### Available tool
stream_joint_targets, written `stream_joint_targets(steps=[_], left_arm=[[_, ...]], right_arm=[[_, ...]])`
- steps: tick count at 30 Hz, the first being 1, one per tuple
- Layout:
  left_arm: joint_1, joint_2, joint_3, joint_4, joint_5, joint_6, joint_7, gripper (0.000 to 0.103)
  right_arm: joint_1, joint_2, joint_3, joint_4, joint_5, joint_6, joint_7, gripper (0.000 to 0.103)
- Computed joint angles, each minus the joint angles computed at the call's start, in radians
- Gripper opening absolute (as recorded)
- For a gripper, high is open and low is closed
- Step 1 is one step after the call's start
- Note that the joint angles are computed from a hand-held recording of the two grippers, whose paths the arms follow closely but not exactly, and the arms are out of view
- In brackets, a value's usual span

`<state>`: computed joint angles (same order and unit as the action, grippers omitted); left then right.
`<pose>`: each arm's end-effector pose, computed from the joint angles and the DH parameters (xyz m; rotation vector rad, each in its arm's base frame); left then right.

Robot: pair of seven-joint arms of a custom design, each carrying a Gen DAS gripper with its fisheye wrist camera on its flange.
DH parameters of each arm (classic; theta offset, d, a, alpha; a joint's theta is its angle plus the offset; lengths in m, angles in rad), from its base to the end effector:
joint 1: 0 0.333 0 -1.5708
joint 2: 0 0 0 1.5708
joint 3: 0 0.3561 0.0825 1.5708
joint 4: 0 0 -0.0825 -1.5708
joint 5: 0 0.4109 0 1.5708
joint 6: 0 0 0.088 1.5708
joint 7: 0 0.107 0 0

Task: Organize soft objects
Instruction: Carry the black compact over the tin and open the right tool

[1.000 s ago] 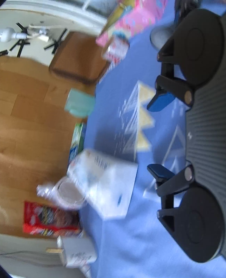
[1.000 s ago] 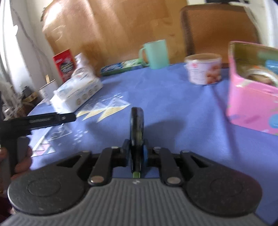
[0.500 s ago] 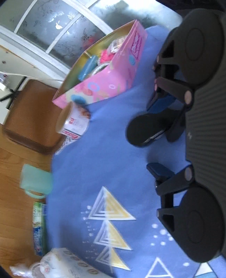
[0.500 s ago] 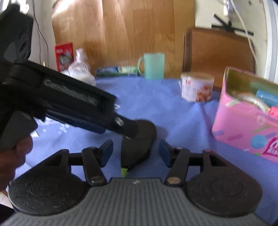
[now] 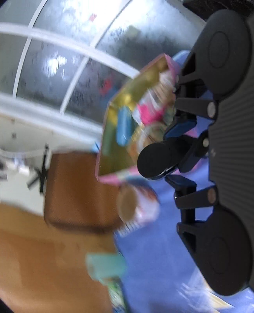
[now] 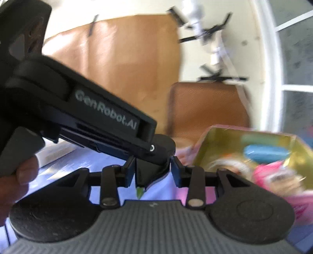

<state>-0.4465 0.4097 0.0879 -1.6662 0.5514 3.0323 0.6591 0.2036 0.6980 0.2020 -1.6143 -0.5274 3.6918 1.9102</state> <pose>0.6836 -0.3107 0.5001 -1.7266 1.7113 -1.1301 0.6914 0.3207 0.4047 -1.5961 0.8525 -0.6037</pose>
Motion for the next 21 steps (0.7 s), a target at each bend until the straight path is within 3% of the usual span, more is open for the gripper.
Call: stream_joint_targets(steps=[2, 4, 6, 8, 9, 11, 14, 17, 21], left_arm=[[0.045, 0.071, -0.066, 0.104, -0.045, -0.023, 0.085, 0.043], [0.077, 0.144, -0.124, 0.209, -0.113, -0.066, 0.176, 0.043], [0.025, 0.211, -0.069, 0.318, -0.112, -0.141, 0.162, 0.044], [-0.027, 0.237, -0.007, 0.372, -0.082, -0.221, 0.110, 0.044], [-0.032, 0.237, -0.003, 0.375, -0.073, -0.237, 0.092, 0.044], [-0.050, 0.218, 0.021, 0.345, -0.027, -0.231, 0.045, 0.047], [-0.112, 0.187, 0.086, 0.312, 0.098, -0.306, -0.058, 0.048], [-0.116, 0.150, 0.078, 0.269, 0.165, -0.340, -0.111, 0.050], [-0.151, 0.083, 0.097, 0.183, 0.307, -0.377, -0.233, 0.062]], right_arm=[[0.015, 0.013, -0.031, 0.030, 0.061, -0.017, -0.017, 0.042], [0.091, 0.032, -0.124, 0.067, 0.187, -0.045, -0.077, 0.042], [0.242, 0.072, -0.299, 0.128, 0.421, -0.112, -0.195, 0.043], [0.311, 0.106, -0.375, 0.169, 0.640, -0.161, -0.333, 0.043], [0.295, 0.095, -0.360, 0.151, 0.644, -0.152, -0.309, 0.043], [0.208, 0.058, -0.265, 0.092, 0.570, -0.105, -0.254, 0.043], [0.180, 0.026, -0.222, 0.035, 0.584, -0.059, -0.279, 0.043], [0.079, -0.014, -0.104, -0.034, 0.501, -0.030, -0.194, 0.044], [0.024, -0.076, -0.042, -0.141, 0.427, -0.006, -0.082, 0.046]])
